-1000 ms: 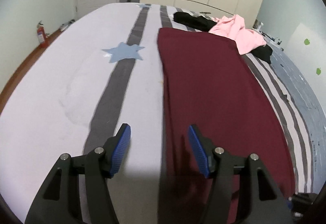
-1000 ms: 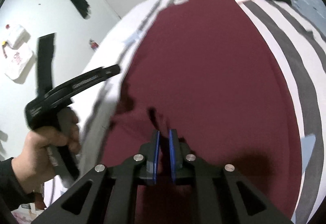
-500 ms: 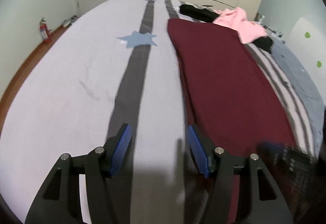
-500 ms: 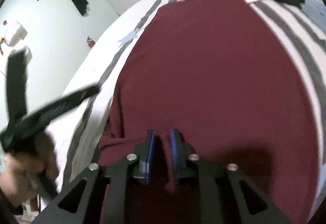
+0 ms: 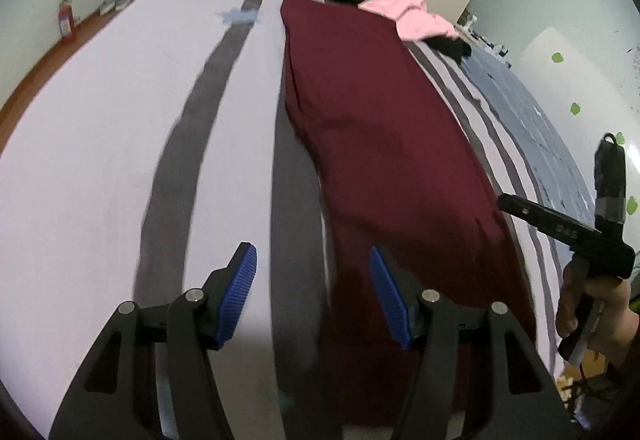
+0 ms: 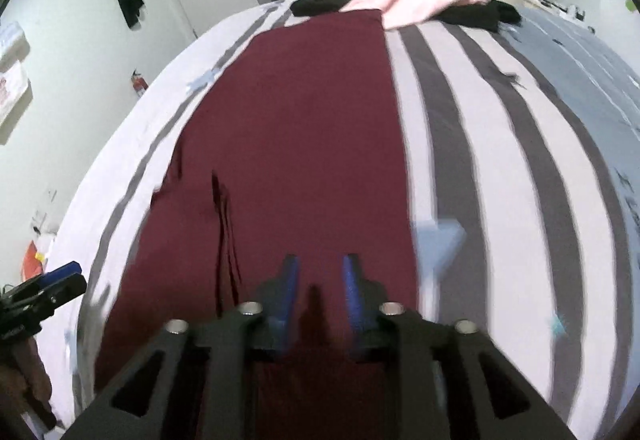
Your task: Fold clothes
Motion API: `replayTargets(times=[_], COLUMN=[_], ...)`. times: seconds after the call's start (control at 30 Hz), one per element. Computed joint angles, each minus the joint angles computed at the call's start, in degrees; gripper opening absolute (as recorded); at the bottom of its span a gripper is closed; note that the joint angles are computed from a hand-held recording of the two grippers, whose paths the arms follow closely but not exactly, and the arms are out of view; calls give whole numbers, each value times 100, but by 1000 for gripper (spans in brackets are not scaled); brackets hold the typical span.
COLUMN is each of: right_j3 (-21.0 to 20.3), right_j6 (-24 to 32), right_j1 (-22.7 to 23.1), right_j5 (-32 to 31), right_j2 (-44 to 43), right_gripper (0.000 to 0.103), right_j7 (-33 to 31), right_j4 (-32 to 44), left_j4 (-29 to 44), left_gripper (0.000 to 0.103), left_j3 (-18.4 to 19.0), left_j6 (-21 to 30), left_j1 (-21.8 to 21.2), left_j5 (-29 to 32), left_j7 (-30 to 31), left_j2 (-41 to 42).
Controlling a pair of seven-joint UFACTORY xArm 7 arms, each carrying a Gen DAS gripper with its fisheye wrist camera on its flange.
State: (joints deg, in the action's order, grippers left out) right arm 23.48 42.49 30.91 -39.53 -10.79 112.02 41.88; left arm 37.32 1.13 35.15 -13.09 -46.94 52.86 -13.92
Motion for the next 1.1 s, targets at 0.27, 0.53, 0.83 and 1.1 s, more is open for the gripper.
replayTargets(times=[0.27, 0.53, 0.83, 1.1], right_j3=[372, 746, 824, 986], right_j6=[97, -431, -960, -1464], right_j1=[499, 415, 298, -108], right_j5=[1569, 1483, 1239, 799], right_j2=[-832, -911, -1208, -903], right_gripper=[44, 47, 50, 41], right_j7=[-58, 526, 810, 700], right_j4=[-782, -1150, -1518, -1342], left_j4=[-863, -1427, -1363, -1433], left_gripper=[56, 56, 56, 42], left_j3=[40, -21, 203, 177], left_j6=[177, -357, -994, -927], left_j1=[-20, -400, -853, -917], left_j5=[557, 787, 325, 92], left_j7=[-462, -654, -454, -265], left_j2=[-775, -993, -645, -703])
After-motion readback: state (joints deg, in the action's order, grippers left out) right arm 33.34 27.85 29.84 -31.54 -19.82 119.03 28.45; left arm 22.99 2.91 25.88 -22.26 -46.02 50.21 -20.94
